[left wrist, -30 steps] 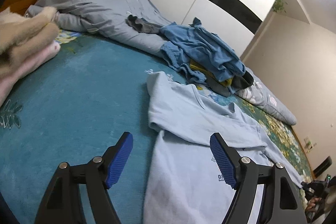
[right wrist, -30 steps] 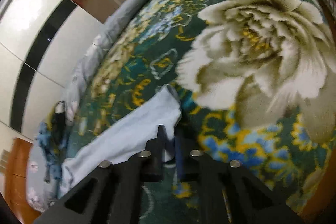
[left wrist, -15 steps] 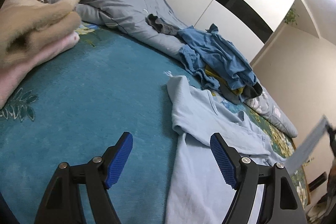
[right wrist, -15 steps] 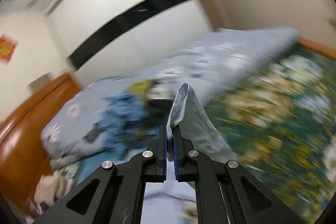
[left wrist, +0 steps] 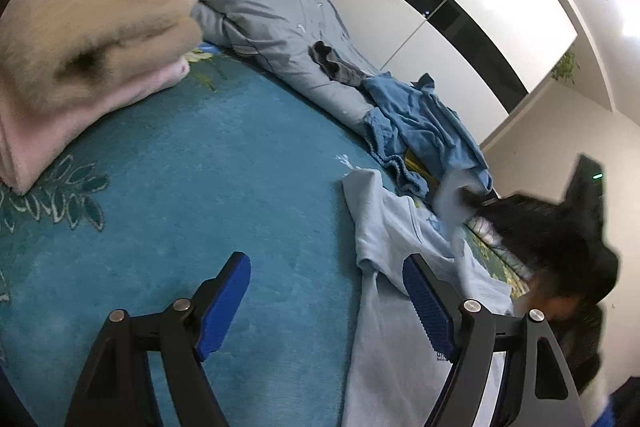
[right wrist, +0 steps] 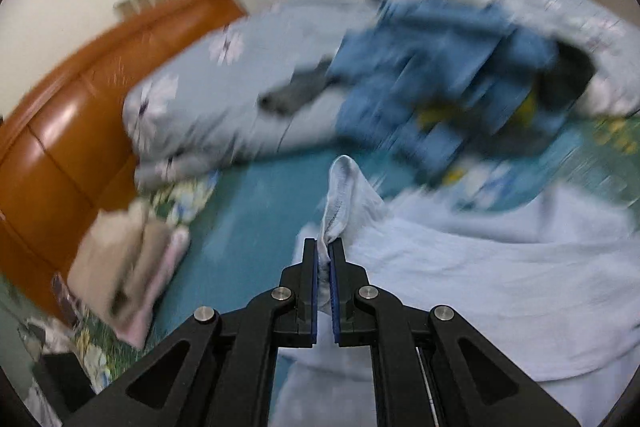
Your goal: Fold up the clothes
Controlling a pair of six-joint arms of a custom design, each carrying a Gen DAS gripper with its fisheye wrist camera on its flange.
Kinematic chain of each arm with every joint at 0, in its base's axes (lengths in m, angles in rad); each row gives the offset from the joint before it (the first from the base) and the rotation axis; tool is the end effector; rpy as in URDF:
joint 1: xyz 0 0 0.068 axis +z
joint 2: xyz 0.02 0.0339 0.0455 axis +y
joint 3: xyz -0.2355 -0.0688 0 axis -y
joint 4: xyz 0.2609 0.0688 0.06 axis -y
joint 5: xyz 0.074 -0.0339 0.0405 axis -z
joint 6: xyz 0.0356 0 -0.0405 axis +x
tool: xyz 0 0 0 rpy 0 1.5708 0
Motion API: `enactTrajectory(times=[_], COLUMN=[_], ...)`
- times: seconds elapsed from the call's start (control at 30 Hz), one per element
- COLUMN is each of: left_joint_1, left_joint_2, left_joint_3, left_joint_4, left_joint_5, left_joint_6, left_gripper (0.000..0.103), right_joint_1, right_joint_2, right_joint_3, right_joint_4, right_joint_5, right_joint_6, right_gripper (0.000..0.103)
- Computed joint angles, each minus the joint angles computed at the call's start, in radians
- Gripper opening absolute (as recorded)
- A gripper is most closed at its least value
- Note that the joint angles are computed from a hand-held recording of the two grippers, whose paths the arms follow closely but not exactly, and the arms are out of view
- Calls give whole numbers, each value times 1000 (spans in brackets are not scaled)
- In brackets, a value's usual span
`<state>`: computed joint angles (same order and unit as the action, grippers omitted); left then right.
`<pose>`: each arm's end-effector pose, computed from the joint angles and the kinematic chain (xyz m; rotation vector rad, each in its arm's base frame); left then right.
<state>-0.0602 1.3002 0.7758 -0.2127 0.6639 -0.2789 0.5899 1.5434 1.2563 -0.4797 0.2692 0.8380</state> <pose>0.2866 -0.0393 0.1932 0.0964 2.2885 -0.9385 0.3034 0.1917 0.2574 0.4224 2.3009 0.4112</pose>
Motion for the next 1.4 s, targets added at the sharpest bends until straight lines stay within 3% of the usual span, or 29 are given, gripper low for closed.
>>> enactTrajectory(times=[0.17,0.27,0.33,0.43,0.57,0.7,0.8,1.0,1.1,1.17,1.4], left_joint_1=[18,9,0,-19,-67,-159,-246,-346,-361,-359,-358], left_joint_2=[21,35,37,34,30,51,153,439,536,574,575], left_joint_3=[7,13,14,18,57,162,292,532,602,615,559], left_joint_4=[-3,-9,-14,-29,-57,-104,-140,-226,-259,-267,-197], left_joint_5=[15,10,3,-14,-36,-38,-23,-108,-166,-187,-193], left_joint_6=[-4,0,8,30,78,181,260,307,312,313,288], left_gripper=[82,82,82,82,82,82,83,83,83,83,83], right_joint_1=[40,41,41,53,16,-239,-456,-538,-547,-593,-756], right_joint_2=[182,196,167,44,-255,-572,-726,-750,-739,-754,-704], right_joint_3=[103,112,87,-2,-200,-327,-395,-488,-499,-505,-526], right_joint_4=[-33,-54,-45,-41,-151,-371,-435,-379,-343,-331,-301], right_joint_5=[-31,-81,-137,-135,-21,33,-67,-246,-186,-161,-318], right_joint_6=[-17,-38,-70,-107,-102,-90,-134,-258,-269,-275,-334], right_gripper=[6,10,22,24,26,26,26,26,26,26,26])
